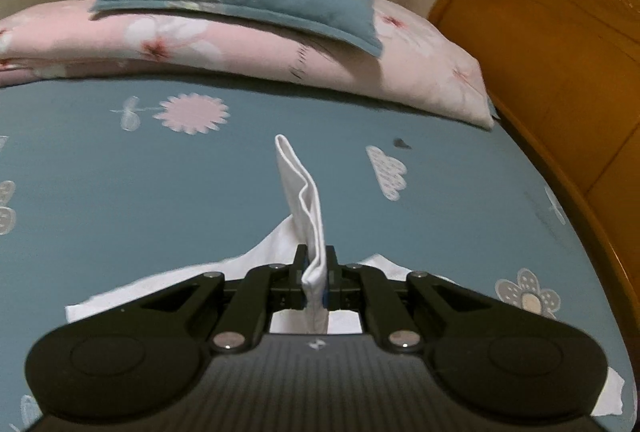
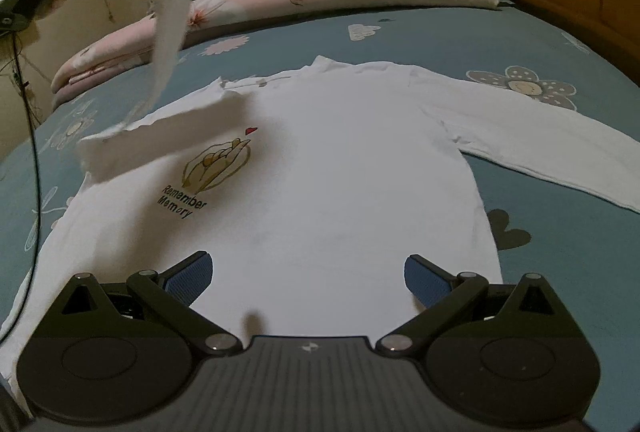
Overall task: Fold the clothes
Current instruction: 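Carry the held sleeve cuff across the shirt body with the left gripper and open it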
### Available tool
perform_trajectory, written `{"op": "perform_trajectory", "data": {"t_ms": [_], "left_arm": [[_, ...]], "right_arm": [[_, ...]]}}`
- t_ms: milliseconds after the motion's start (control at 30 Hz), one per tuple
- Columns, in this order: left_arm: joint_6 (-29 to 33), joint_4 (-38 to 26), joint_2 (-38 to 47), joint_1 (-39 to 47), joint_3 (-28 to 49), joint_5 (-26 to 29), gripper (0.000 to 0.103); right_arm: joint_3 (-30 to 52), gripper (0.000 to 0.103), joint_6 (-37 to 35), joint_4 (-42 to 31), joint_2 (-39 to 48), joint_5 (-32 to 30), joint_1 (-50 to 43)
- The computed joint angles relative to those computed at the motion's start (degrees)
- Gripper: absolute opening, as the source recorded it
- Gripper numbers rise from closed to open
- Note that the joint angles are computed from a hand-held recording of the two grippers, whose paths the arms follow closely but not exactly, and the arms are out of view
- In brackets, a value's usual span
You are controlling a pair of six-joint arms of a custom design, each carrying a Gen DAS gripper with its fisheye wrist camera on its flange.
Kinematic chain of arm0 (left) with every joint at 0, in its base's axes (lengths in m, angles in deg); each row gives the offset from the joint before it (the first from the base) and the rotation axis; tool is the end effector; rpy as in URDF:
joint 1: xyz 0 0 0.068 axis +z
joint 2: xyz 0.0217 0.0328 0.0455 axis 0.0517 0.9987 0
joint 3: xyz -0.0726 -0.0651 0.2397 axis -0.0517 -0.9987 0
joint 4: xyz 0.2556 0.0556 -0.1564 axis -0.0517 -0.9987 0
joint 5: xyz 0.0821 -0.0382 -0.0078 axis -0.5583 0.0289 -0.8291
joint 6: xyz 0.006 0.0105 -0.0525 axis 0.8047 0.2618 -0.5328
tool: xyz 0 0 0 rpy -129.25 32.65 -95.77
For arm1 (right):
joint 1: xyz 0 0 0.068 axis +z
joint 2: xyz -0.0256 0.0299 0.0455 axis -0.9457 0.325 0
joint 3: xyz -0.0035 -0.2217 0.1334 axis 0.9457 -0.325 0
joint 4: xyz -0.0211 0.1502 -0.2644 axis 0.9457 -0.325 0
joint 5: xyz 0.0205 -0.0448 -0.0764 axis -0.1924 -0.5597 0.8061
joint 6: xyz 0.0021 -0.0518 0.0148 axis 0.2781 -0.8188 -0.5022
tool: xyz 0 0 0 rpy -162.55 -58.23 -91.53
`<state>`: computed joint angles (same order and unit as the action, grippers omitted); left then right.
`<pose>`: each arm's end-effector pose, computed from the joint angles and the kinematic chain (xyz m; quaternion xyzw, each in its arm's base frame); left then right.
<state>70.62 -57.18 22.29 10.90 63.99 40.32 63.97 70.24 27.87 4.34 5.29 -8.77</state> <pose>0.4068 0.0428 0.3315 0.0741 0.9193 -0.1335 0.3627 0.0996 0.1433 0.1604 0.0711 0.9087 0.0920 0.4009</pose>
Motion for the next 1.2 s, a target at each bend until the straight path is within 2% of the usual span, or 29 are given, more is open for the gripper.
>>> {"op": "perform_trajectory", "data": {"t_ms": [133, 567, 867, 1200], "left_arm": [[-0.16, 1.41, -0.39, -3.48, -2.98, -1.31, 0.004], [1.44, 6.65, -1.60, -11.06, -13.49, -5.45, 0.004], [5.49, 9.60, -3.67, -16.07, -19.56, -9.74, 0.004], [6.05, 11.52, -1.23, -18.94, -20.25, -10.79, 0.004]], "right_arm": [[0.74, 0.103, 0.72, -1.49, 1.58, 1.06, 0.40], [-0.32, 0.103, 1.71, -2.64, -1.04, 0.73, -0.60], [-0.57, 0.103, 2.61, -3.80, -1.62, 0.57, -0.98], [-0.68, 0.103, 2.96, -4.18, -1.35, 0.15, -1.17]]}}
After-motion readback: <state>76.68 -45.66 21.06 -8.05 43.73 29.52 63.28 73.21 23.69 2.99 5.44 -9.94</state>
